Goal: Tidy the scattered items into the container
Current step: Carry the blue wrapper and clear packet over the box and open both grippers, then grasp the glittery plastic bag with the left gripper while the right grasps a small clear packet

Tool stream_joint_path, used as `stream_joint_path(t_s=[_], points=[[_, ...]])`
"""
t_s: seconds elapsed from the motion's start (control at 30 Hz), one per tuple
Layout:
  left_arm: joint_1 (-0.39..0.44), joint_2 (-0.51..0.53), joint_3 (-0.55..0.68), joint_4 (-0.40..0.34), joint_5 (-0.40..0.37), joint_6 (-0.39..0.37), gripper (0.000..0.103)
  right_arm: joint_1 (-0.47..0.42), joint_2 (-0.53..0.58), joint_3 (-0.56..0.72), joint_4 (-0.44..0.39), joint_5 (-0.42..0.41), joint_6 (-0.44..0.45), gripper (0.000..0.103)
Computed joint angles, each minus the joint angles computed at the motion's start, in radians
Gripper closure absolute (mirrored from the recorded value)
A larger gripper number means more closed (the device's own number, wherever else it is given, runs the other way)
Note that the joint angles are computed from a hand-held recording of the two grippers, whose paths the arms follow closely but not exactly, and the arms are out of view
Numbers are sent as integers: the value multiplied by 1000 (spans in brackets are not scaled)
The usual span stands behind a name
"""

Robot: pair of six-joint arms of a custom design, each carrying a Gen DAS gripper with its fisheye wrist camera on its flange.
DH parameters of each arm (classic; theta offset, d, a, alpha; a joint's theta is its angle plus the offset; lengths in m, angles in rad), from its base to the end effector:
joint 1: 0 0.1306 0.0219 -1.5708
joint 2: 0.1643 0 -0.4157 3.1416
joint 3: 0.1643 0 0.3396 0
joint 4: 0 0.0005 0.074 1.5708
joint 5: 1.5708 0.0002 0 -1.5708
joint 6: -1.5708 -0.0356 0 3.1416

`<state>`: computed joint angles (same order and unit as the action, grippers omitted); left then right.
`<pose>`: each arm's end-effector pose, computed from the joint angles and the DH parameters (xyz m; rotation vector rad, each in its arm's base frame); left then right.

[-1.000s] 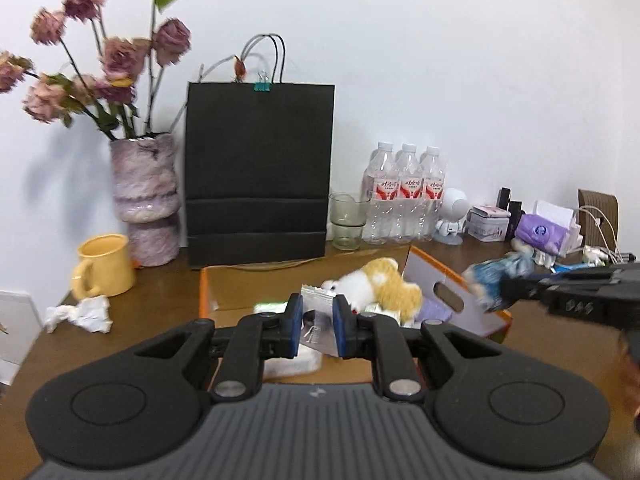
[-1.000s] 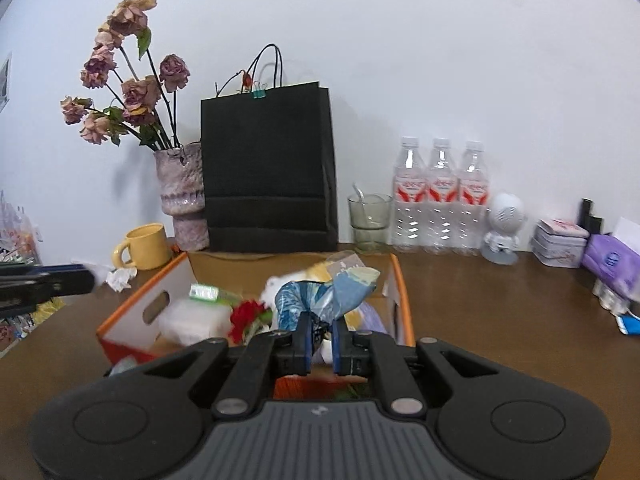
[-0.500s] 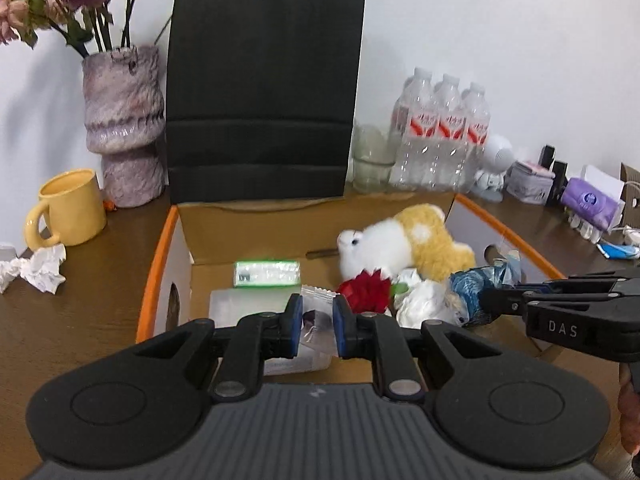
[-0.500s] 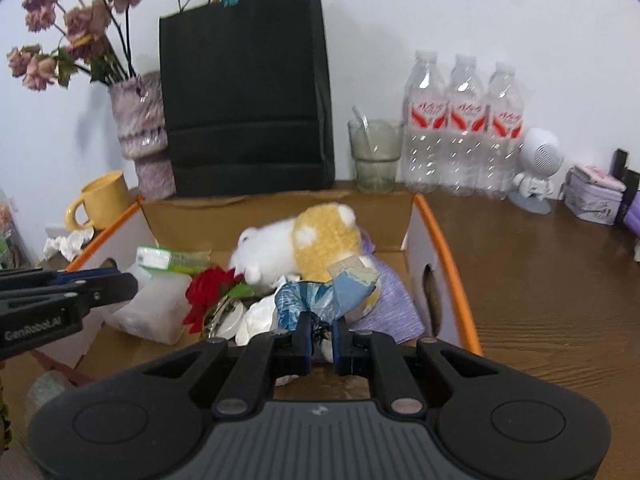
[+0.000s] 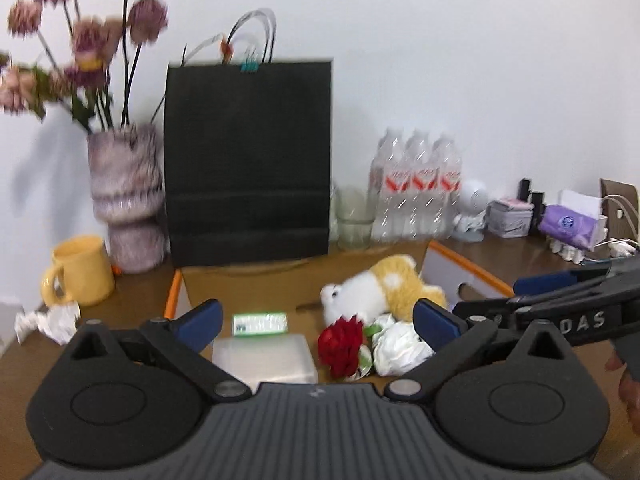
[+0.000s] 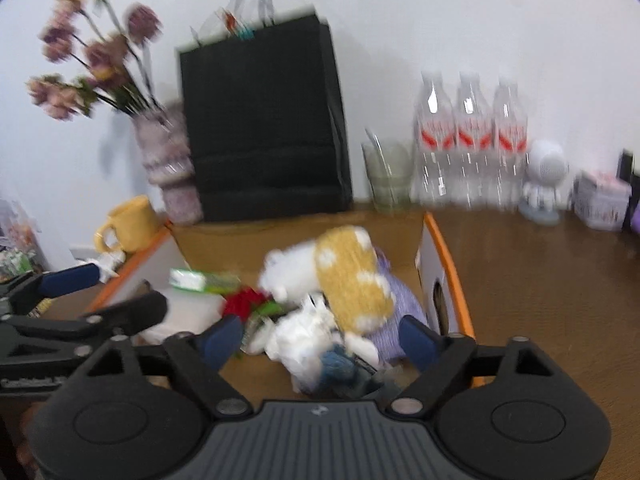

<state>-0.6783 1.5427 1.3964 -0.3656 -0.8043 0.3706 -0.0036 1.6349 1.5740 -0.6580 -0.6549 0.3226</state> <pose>0.4053 -0.2943 0.4444 -0.1727 1.9122 0.1400 0.5319 0.0193 0.4474 -0.6679 2.0680 0.5616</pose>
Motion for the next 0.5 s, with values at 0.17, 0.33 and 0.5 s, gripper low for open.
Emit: stream_joint_path(t_s=[0.17,0.33,0.5], points=[[-52,-45,-59,55,-103,-10,0,-61,-73,-79,84,-72,27,3],[-82,-110,-117,-61,-115,109,0,-145,-110,-140,77,-116,99,2],[-90,-129,-129,-220,1,251,0,-167,-99,-166,-24,-29,234,3]])
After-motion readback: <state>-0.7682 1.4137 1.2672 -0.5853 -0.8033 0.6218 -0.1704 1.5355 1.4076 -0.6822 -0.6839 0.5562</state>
